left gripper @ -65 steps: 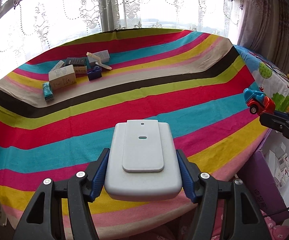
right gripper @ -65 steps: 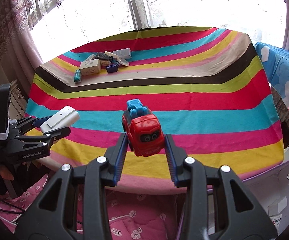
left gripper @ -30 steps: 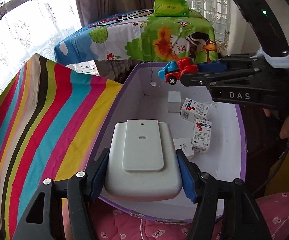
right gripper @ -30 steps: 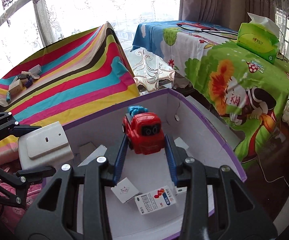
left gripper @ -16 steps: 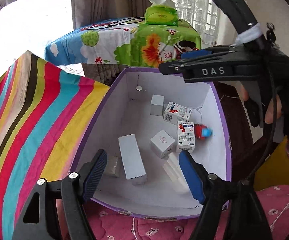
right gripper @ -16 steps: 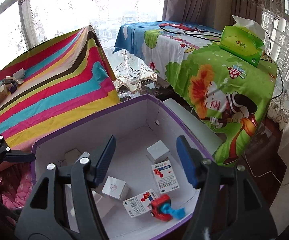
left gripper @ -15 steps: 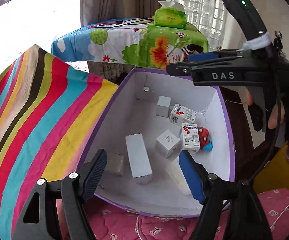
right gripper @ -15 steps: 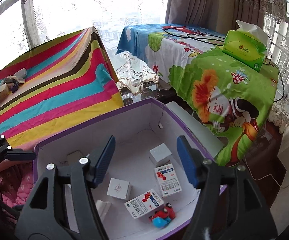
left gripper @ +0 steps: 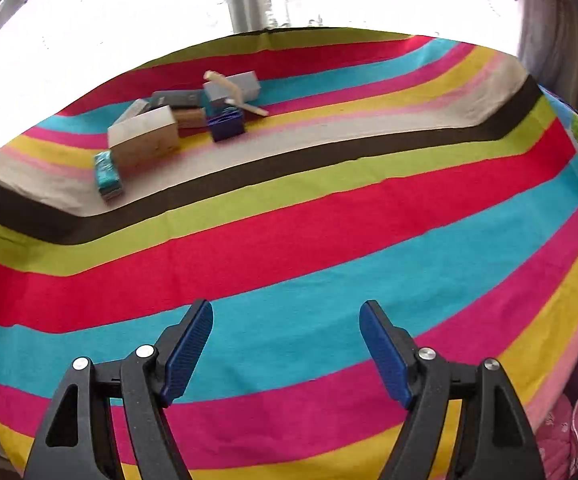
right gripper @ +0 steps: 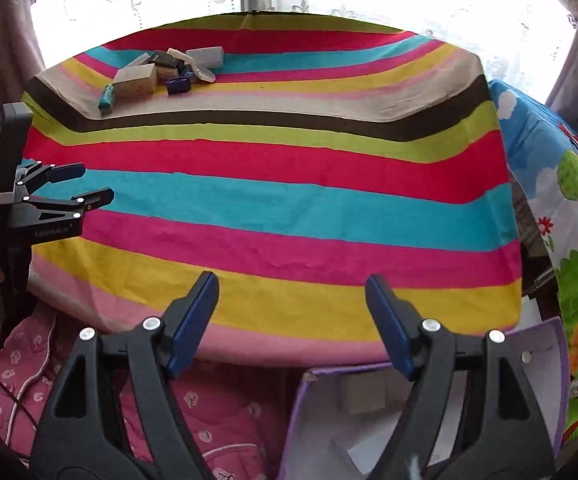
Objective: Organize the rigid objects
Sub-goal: 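Move both tools back to the table pile, then grasp the blue plastic cup with the right gripper while the left grasps a cream plastic scoop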
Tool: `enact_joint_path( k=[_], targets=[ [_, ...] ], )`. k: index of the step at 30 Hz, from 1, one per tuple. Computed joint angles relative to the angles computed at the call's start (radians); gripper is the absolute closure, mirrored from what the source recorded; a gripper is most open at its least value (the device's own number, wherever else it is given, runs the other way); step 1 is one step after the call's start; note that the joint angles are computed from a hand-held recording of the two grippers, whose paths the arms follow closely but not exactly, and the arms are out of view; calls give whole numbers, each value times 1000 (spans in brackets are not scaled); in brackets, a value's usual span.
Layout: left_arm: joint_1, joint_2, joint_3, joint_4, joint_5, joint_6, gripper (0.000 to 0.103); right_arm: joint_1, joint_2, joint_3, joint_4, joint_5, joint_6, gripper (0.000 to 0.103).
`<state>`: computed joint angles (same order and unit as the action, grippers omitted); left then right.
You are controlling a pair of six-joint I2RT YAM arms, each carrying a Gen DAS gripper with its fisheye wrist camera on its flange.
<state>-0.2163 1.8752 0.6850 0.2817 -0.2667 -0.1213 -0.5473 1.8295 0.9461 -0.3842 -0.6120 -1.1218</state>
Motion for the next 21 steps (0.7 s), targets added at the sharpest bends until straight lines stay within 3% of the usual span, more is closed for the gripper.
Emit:
enact_joint_path(
  k=[4,8,10,13,16,21],
  targets=[
    [212,72,79,-10,0,13,26,303,25,-54,154,67,197,22],
    [348,115,138,-39,105,-67,20,569,201,103,204,136,477,22],
    [370,105,125,-30,129,-108,19,679,293,209,237,189,590,22],
    [346,104,127,-55,69,-129,12,805,422,385,264,255,711,22],
    [359,113,138,-73,90,-144,0,901,575,636,202,329,823,20],
    [358,116,146,-83,93,-138,0,993,782,1018,67,404,957,17]
  ],
)
